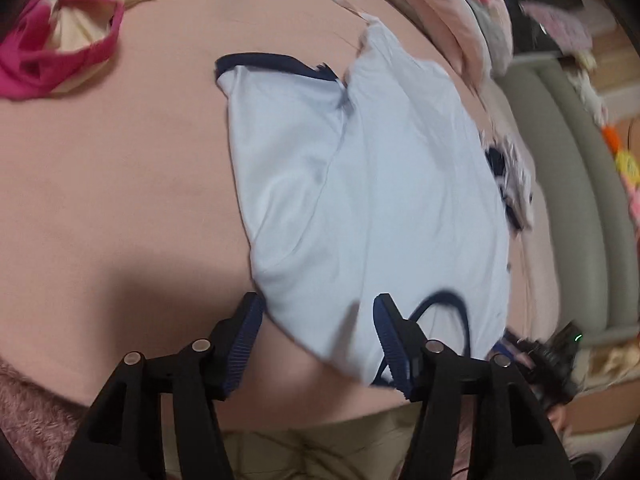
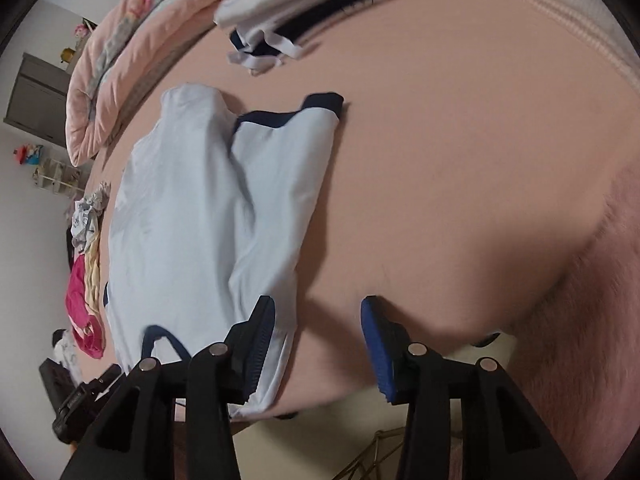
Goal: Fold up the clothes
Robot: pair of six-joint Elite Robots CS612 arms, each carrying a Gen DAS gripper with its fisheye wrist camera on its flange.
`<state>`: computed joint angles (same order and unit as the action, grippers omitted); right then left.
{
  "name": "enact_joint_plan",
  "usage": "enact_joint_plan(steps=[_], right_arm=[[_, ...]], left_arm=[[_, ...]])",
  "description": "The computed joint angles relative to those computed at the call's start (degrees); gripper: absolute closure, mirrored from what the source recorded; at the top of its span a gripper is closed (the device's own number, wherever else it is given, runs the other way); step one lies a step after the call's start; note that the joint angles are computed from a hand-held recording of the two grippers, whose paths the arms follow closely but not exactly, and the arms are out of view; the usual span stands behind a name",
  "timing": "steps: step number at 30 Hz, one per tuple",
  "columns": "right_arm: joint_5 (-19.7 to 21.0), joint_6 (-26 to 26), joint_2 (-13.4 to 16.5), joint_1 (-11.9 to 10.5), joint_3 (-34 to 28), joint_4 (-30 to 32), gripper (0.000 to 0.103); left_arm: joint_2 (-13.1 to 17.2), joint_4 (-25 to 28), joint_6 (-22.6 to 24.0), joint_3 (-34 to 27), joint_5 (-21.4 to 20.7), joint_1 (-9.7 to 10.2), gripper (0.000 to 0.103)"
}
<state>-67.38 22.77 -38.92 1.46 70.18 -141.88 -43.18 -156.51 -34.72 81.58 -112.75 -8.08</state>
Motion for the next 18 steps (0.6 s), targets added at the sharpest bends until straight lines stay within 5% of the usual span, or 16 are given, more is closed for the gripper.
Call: enact_joint_plan(steps=[3, 8, 9, 11, 13, 18], right_arm=[[0.8, -1.1, 1.02, 0.85, -1.06, -1.04, 0.059], [0.96, -0.95, 3.05, 1.6, -3.76, -2.44, 0.058], [1.58, 0.48, 2.88, 1.41, -3.31, -4.29, 0.059], [3.13, 3.99, 2.29, 0.85, -1.91, -8.63, 0.058], [3.99, 6.4, 1.49, 0.45, -0.43, -11.11, 0.059], [4.48, 2.45, 1.31, 0.23, -0.78, -7.25, 0.05]], left_arm=[[0.89, -1.93, -3.31, -0.98, 3.58, -0.24, 0.048], [2.6, -5.25, -8.4, -2.15, 1.31, 0.23, 0.051], [2.43, -5.58, -7.82, -1.76, 1.14, 0.18, 0.056], [1.88, -4.51, -6.11, -1.1, 1.25, 0.0, 0.083], [1.77, -5.6, -6.14, -0.43, -0.32, 0.09, 0.084], [1.74, -6.32, -5.55, -0.47, -1.75, 0.19, 0.083]])
